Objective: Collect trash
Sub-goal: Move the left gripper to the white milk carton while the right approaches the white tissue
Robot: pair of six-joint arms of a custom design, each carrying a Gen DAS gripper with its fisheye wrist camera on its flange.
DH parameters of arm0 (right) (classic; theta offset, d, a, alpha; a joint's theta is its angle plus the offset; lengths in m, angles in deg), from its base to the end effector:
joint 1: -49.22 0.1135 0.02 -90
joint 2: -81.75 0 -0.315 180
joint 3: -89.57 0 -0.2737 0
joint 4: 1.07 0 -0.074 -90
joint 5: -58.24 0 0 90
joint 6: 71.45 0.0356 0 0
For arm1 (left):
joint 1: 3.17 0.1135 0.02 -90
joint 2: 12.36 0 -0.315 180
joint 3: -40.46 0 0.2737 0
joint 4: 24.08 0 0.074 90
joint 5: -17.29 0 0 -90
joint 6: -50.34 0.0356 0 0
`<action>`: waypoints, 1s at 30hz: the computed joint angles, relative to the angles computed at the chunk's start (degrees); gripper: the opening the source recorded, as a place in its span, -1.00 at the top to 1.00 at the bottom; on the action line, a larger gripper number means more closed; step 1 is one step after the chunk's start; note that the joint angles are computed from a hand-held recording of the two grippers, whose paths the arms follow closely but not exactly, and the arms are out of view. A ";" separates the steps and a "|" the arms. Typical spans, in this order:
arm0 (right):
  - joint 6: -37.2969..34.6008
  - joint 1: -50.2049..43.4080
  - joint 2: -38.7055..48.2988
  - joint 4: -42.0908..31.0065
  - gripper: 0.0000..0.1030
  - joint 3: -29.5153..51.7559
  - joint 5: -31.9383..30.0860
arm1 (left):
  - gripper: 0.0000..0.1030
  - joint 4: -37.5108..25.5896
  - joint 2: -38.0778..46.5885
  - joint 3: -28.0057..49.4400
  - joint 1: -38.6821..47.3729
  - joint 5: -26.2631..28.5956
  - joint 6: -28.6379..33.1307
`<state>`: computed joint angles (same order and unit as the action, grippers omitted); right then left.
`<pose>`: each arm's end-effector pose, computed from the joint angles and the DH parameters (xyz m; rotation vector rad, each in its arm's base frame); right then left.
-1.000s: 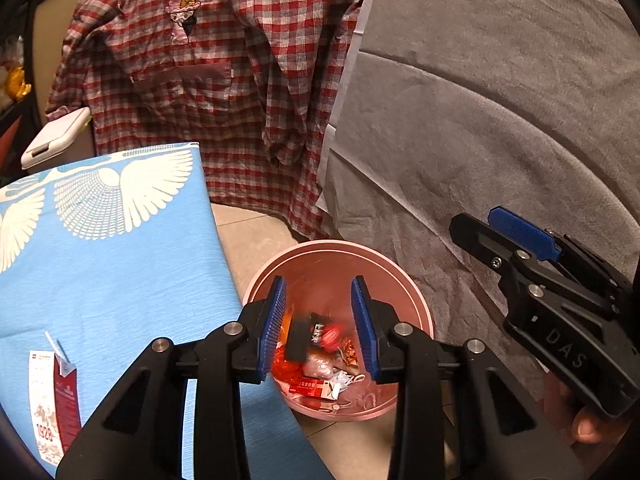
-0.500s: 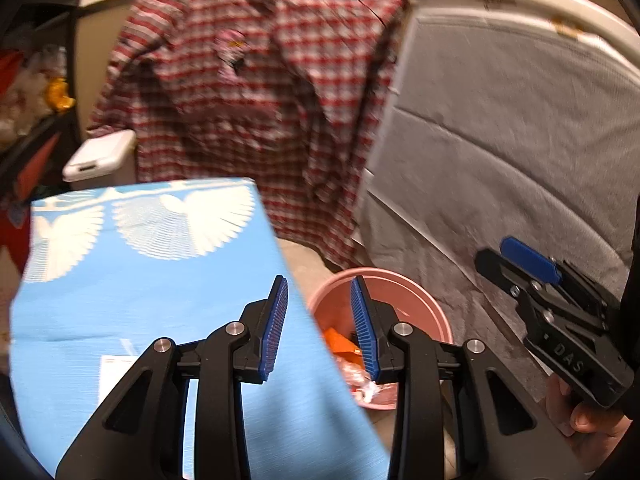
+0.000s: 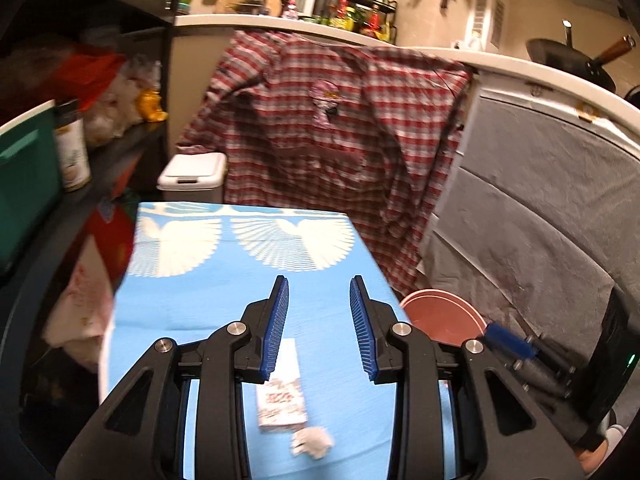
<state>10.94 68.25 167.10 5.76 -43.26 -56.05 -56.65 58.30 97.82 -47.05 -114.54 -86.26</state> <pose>0.2793 0.1118 0.2029 -0.7308 1.9848 0.5670 0.1981 -0.1576 0.2756 -0.3769 2.1018 -0.0395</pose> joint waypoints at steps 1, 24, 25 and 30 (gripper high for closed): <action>-0.47 1.78 0.05 0.56 0.52 -1.00 0.46 | 0.38 -1.17 -1.26 -0.63 -0.31 -0.60 -0.57; -7.03 20.05 20.02 -0.15 0.54 2.85 9.41 | 0.38 -1.37 -9.10 -10.79 7.01 7.46 0.30; -7.12 20.08 20.21 -0.01 0.64 2.82 9.43 | 0.38 -0.84 -8.52 -10.98 7.18 7.96 0.47; -7.08 18.86 18.92 0.66 0.78 2.03 8.61 | 0.36 4.13 -3.22 -12.17 8.85 12.17 0.62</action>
<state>3.86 87.11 186.01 6.42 -41.23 -47.45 -52.52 55.08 85.65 -38.20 -102.37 -85.64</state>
